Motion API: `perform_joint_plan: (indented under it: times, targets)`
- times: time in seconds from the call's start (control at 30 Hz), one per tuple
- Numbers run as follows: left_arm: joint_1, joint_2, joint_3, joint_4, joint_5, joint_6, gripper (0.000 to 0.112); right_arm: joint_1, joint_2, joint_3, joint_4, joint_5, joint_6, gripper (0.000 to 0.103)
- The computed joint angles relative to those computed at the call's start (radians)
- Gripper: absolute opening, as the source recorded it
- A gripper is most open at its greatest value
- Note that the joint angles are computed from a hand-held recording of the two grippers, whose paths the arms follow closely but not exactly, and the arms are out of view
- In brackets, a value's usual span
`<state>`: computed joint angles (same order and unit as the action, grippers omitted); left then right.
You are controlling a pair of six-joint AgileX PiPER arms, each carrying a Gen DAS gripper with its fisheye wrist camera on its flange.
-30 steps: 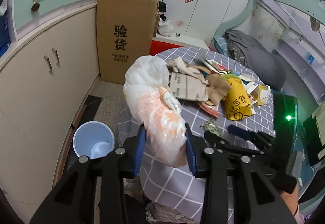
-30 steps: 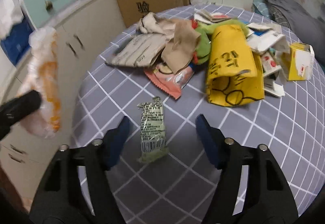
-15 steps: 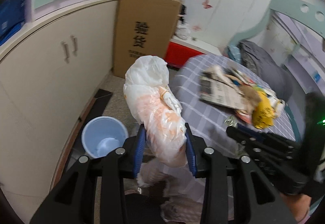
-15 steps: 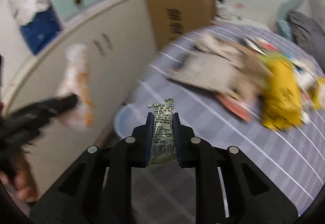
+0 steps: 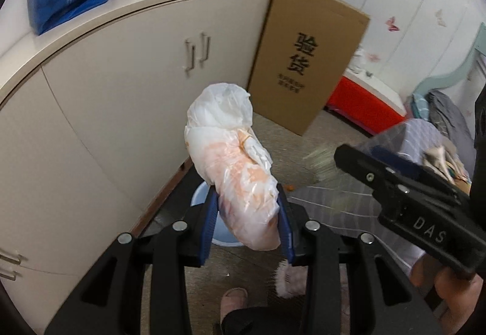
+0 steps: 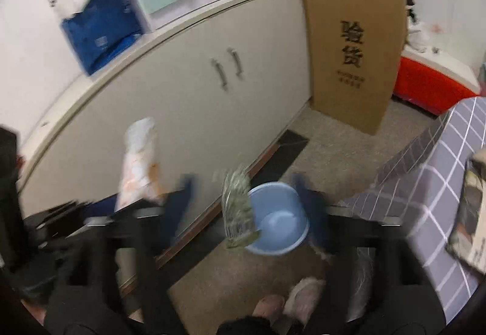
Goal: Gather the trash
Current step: 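Carry both items over the blue wastebasket and open both grippers, then move both tools back to the table toward the yellow paper bag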
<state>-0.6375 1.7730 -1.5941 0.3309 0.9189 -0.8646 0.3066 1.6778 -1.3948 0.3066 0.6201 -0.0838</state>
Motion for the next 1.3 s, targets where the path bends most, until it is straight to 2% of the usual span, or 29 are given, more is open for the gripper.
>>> perform_joint_plan:
  times: [0.07,0.17,0.5,0.6,0.7,0.83,0.9,0.93,0.97,1.0,1.3]
  targets:
    - [0.021,0.009,0.002,-0.018,0.002,0.015,0.036,0.014,0.014,-0.011,-0.062,0.006,0.069,0.076]
    - [0.031,0.015,0.005,-0.038,-0.002,0.035,0.036,0.016,-0.010,0.026,-0.064,-0.007,0.096,0.080]
    - [0.035,0.073,-0.046,-0.096,0.007,0.089,0.036,0.069,-0.096,0.122,-0.408,-0.062,0.382,0.084]
    - [0.037,0.094,-0.077,-0.104,0.020,0.104,0.036,0.070,-0.114,0.134,-0.427,-0.084,0.399,0.084]
    - [0.039,0.125,-0.126,-0.112,0.038,0.125,0.036,0.046,-0.129,0.139,-0.350,-0.098,0.349,0.084]
    - [0.050,0.190,-0.246,-0.107,0.078,0.147,0.037,0.041,-0.163,0.153,-0.415,-0.126,0.426,0.085]
    - [0.052,0.212,-0.294,-0.081,0.089,0.130,0.043,0.042,-0.183,0.162,-0.478,-0.145,0.486,0.086]
    - [0.052,0.220,-0.312,-0.060,0.090,0.109,0.059,0.044,-0.184,0.158,-0.501,-0.143,0.511,0.086]
    - [0.052,0.231,-0.338,-0.035,0.099,0.080,0.083,0.039,-0.187,0.155,-0.501,-0.141,0.514,0.086]
    - [0.052,0.234,-0.346,-0.015,0.095,0.053,0.089,0.031,-0.191,0.157,-0.484,-0.142,0.502,0.086]
    - [-0.004,0.172,-0.281,0.014,0.099,0.004,0.089,0.011,-0.242,0.200,-0.465,-0.127,0.504,0.087]
